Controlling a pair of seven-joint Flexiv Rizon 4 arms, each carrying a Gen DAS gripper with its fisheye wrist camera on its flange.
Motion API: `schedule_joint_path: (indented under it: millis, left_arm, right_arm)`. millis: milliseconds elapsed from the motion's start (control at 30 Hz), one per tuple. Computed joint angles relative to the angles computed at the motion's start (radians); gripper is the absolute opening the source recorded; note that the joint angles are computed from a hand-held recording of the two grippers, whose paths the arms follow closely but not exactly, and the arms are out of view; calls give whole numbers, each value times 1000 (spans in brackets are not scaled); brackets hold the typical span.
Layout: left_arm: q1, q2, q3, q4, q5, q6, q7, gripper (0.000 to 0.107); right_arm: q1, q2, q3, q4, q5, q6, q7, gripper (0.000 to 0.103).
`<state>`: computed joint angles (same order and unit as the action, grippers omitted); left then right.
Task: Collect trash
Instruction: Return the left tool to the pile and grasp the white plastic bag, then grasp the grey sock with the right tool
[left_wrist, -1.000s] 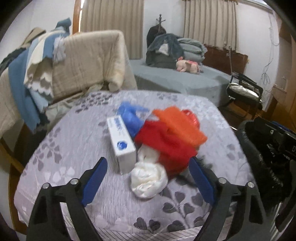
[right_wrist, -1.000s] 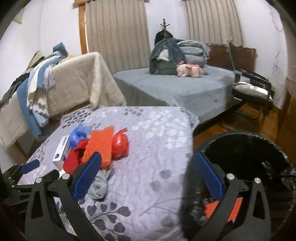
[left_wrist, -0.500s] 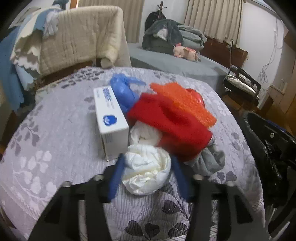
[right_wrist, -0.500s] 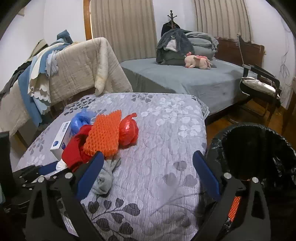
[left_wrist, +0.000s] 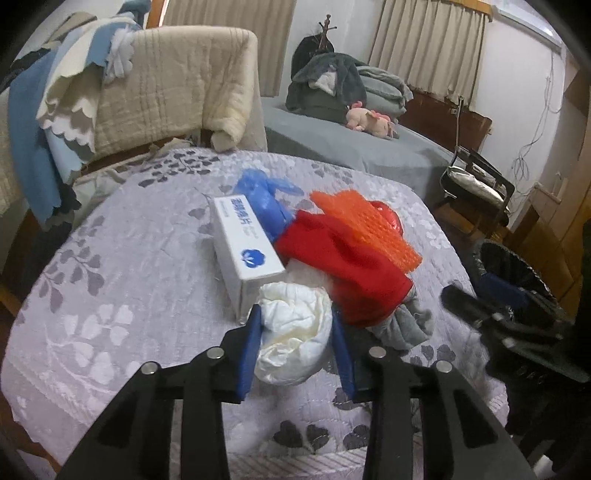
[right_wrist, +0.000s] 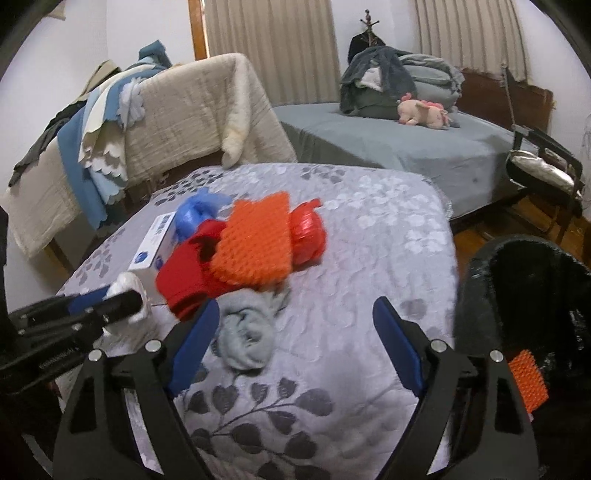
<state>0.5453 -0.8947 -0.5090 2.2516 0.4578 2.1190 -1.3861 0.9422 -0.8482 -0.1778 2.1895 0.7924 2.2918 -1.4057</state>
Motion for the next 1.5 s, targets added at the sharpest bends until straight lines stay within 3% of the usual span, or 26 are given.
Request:
schedule_joint_path:
  millis: [367, 567, 633, 733, 833, 1267, 1500]
  left_arm:
    - [-9, 7, 36, 5, 16, 37, -24, 36]
    - [-16, 11, 47, 1, 12, 27, -31, 36]
    - [-17, 11, 49, 2, 9, 25, -32, 36]
    - [-22, 15, 53, 3, 4, 24, -34, 36]
    - [-21, 15, 51, 4, 6, 28, -34, 36]
    - [-49, 47, 42, 20, 37, 63, -51, 36]
    - [-48, 82, -8, 21, 77, 66, -73, 36]
  right_arm:
    - [48, -39, -46, -34, -36, -92, 21, 67]
    - [-13, -37, 1, -16, -157, -87, 86, 47]
    - [-53, -28, 38, -4, -222, -71, 95, 30]
    - [-52, -20, 39, 12, -247, -60, 96, 21]
    - [-79, -4, 66, 35, -264, -34, 112, 19]
    - [-42, 80, 49, 131, -123, 41, 90, 19]
    - [-53, 135, 60, 164, -38, 99, 51, 19]
